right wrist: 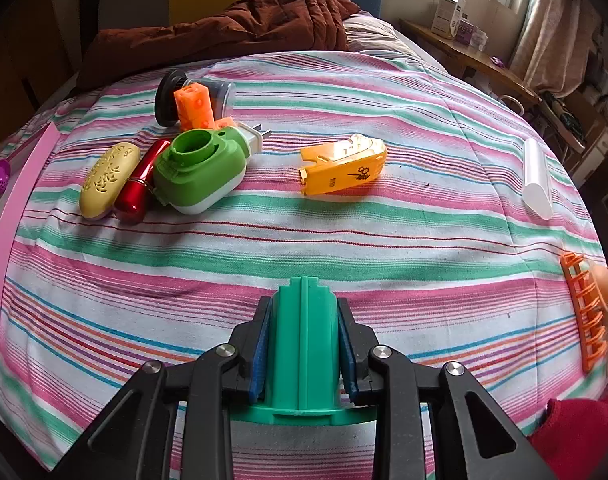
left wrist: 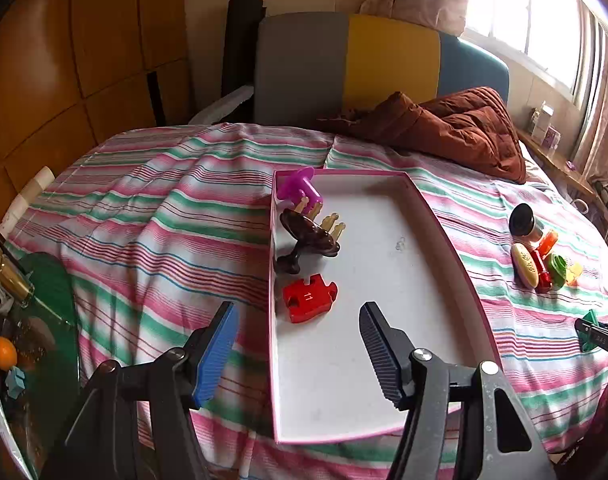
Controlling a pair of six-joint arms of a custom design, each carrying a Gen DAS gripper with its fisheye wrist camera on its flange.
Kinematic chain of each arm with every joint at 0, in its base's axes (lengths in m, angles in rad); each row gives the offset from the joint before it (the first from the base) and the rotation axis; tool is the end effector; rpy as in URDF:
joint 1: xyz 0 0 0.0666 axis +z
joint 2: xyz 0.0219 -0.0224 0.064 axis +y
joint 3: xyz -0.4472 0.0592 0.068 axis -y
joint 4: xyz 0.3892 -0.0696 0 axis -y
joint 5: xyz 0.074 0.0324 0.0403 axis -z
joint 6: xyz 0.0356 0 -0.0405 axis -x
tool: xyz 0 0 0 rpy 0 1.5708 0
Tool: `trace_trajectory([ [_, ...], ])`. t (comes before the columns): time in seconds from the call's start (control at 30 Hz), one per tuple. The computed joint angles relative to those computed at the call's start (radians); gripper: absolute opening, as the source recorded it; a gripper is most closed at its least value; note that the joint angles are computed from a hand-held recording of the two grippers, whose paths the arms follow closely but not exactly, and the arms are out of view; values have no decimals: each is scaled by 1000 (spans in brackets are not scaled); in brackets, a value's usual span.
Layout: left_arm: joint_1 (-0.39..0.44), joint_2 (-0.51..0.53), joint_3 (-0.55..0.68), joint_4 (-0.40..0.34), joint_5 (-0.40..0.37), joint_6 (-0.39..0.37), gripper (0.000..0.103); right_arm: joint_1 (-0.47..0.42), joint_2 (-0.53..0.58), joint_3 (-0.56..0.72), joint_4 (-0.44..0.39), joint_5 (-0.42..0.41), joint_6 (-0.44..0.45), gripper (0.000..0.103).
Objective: Organize rigid objects
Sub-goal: 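Carry the green cone-shaped piece into the tray and release it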
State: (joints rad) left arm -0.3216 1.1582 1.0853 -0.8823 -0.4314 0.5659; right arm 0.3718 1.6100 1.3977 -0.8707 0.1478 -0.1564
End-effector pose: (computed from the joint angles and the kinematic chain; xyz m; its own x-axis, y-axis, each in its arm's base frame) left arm 0.3407 -0.0982 0.4523 -0.6849 -0.2852 -0.6705 -0.3663 0.9302 -0.0214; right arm 0.5041 0.1905 0.3962 -0.8589 -0.1696 -0.4832 -0.1632 0.9850 -0.0555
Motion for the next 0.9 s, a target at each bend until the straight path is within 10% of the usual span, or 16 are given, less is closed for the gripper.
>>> trace_trajectory([
  [0.9, 85, -106, -93, -21, 18, 70, 64, 284, 50, 220, 38, -383, -104, 30],
])
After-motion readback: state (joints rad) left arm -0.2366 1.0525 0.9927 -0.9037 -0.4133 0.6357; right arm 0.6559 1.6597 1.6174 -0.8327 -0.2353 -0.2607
